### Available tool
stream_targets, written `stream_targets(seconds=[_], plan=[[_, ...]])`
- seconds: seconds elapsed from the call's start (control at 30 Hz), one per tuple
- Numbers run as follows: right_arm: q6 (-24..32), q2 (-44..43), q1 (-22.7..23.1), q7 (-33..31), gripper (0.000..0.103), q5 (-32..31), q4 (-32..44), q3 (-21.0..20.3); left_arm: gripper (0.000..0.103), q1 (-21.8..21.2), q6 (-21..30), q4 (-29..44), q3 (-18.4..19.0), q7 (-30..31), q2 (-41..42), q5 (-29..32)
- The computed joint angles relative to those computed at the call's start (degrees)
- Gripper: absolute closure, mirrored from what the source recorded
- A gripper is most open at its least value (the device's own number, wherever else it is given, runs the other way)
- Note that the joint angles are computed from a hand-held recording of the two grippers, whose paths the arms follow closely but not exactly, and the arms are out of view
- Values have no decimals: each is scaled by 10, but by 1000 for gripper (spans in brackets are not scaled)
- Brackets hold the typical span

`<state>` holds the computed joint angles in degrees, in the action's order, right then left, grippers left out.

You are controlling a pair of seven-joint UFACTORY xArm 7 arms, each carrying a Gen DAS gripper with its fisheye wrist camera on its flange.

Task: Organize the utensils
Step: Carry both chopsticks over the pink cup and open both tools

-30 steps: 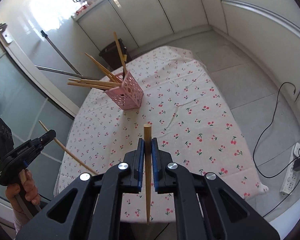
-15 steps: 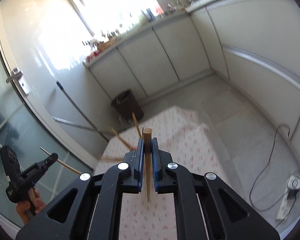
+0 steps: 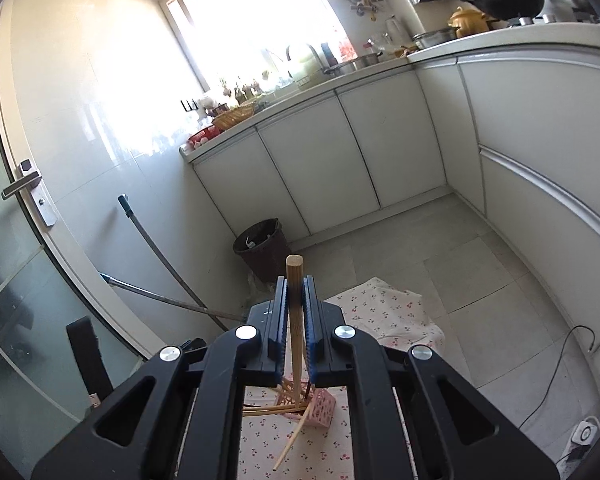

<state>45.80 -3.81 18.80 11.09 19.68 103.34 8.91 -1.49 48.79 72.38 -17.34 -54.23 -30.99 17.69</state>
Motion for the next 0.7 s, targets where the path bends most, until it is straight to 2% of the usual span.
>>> stream_targets(seconds=[0.13,0.2,0.33,0.47,0.57,0.6,0.7], plan=[[2,18,9,7,95,-21,19,10,59,29,-27,-46,8,-42,-96,10],[4,27,15,13,95,-38,30,17,49,40,-39,-62,11,-55,-128,-2],[7,51,33,37,95,-96,60,28,48,49,-40,-98,22,-53,-184,-33],[16,83,57,62,95,-151,87,34,48,52,-36,-104,27,-31,-179,-57],[1,100,73,76,94,-173,78,34,48,48,-32,-111,30,-16,-171,-70],[-7,106,77,81,91,-175,72,34,48,49,-31,-115,31,-13,-173,-72],[-31,93,73,82,60,-130,30,35,48,51,-31,-119,28,-5,-181,-72]])
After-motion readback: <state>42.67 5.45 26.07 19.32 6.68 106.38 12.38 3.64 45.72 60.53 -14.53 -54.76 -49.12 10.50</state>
